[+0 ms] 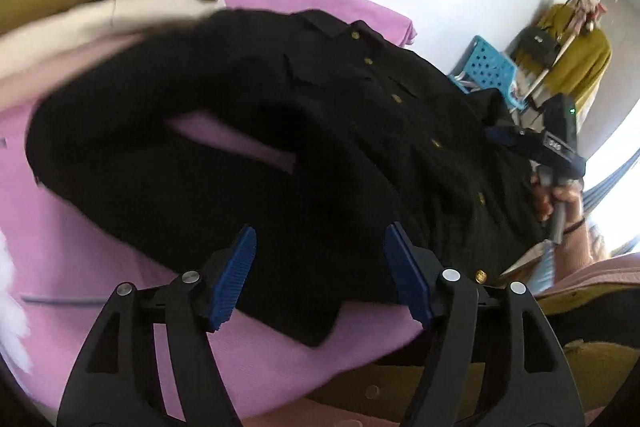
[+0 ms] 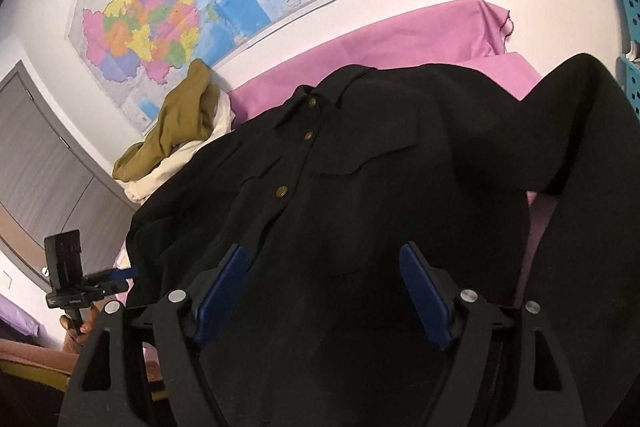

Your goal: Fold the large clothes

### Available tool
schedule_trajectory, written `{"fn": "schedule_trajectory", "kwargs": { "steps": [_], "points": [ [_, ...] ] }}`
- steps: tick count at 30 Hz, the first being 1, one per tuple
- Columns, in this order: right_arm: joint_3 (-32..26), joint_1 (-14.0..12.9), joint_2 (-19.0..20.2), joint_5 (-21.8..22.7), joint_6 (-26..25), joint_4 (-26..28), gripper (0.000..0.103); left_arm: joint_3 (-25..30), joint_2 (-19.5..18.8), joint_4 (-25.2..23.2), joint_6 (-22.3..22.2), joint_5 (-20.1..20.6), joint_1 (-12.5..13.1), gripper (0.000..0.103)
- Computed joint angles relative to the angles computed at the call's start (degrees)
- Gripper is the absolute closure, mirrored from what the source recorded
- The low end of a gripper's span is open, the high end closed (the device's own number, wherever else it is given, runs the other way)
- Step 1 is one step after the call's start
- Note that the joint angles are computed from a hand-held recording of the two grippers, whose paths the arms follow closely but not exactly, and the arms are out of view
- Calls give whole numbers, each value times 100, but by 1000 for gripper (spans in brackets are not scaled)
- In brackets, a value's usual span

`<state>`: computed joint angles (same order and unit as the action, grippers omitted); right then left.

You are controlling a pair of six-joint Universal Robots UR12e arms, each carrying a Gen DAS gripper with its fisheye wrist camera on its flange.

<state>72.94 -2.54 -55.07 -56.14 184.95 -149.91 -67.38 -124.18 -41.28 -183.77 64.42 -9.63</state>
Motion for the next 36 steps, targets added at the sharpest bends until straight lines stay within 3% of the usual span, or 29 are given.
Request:
{"fn": "schedule_trajectory", "kwargs": {
  "steps": [2, 4, 8, 11, 12, 13, 14, 15, 16, 18, 20, 22, 24, 26, 27, 28, 29, 30, 32, 33, 34, 36],
  "points": [
    [-17, -4, 17, 65, 37, -5, 25, -333, 153, 445, -45, 226, -41, 31],
    [-28, 4, 28, 104, 25, -3, 25, -440, 231, 478, -212, 88, 52, 31],
    [-29, 21, 49, 166, 41, -38, 24, -789, 456, 608, -680, 491, 136, 28],
    [-20, 14, 66, 196, 119, -80, 24, -777, 373, 600, -1064, 481, 140, 31],
    [-15, 10, 68, 204, 151, -95, 24, -678, 301, 466, -1093, 593, 101, 35],
    [-8, 6, 65, 207, 170, -106, 24, -648, 266, 467, -1138, 682, 63, 51],
    [7, 4, 56, 210, 182, -122, 24, -588, 213, 482, -1151, 757, 31, 76],
    [23, 3, 44, 202, 183, -134, 24, -511, 189, 438, -1071, 754, 33, 88],
    [54, 3, 23, 176, 180, -159, 24, -488, 198, 432, -985, 866, 31, 96],
    [123, -10, -24, 167, 172, -211, 24, -565, 291, 585, -1134, 1084, 40, 97],
    [164, -24, -51, 123, 180, -244, 24, -627, 421, 589, -1233, 1641, 46, 97],
    [199, -54, -64, 113, 250, -312, 24, -568, 503, 217, -1472, 2630, -26, 97],
    [243, -83, -81, 76, 328, -402, 24, -255, 465, -643, -1651, 3830, -135, 91],
    [305, -112, -109, 37, 387, -497, 24, -153, 450, -1030, -1519, 4357, -172, 80],
    [343, -126, -131, -8, 417, -526, 24, -153, 457, -863, -1391, 4261, -190, 78],
    [392, -146, -161, -56, 434, -558, 24, -285, 544, -457, -1361, 3925, -217, 65],
    [451, -167, -196, -100, 450, -604, 24, -473, 631, 8, -1221, 3349, -159, 41],
    [499, -185, -227, -149, 470, -633, 24, -610, 662, 514, -1024, 2749, -133, 31],
    [623, -232, -310, -273, 523, -655, 24, -715, 624, 1254, -527, 1618, -53, 28],
    [682, -252, -348, -348, 537, -653, 24, -704, 567, 1388, -524, 1249, -46, 26],
    [757, -277, -396, -432, 566, -663, 24, -593, 456, 1349, -375, 930, -67, 20],
    [879, -327, -468, -512, 630, -669, 24, -329, 243, 1056, -80, 795, -146, 18]
  ]
}}
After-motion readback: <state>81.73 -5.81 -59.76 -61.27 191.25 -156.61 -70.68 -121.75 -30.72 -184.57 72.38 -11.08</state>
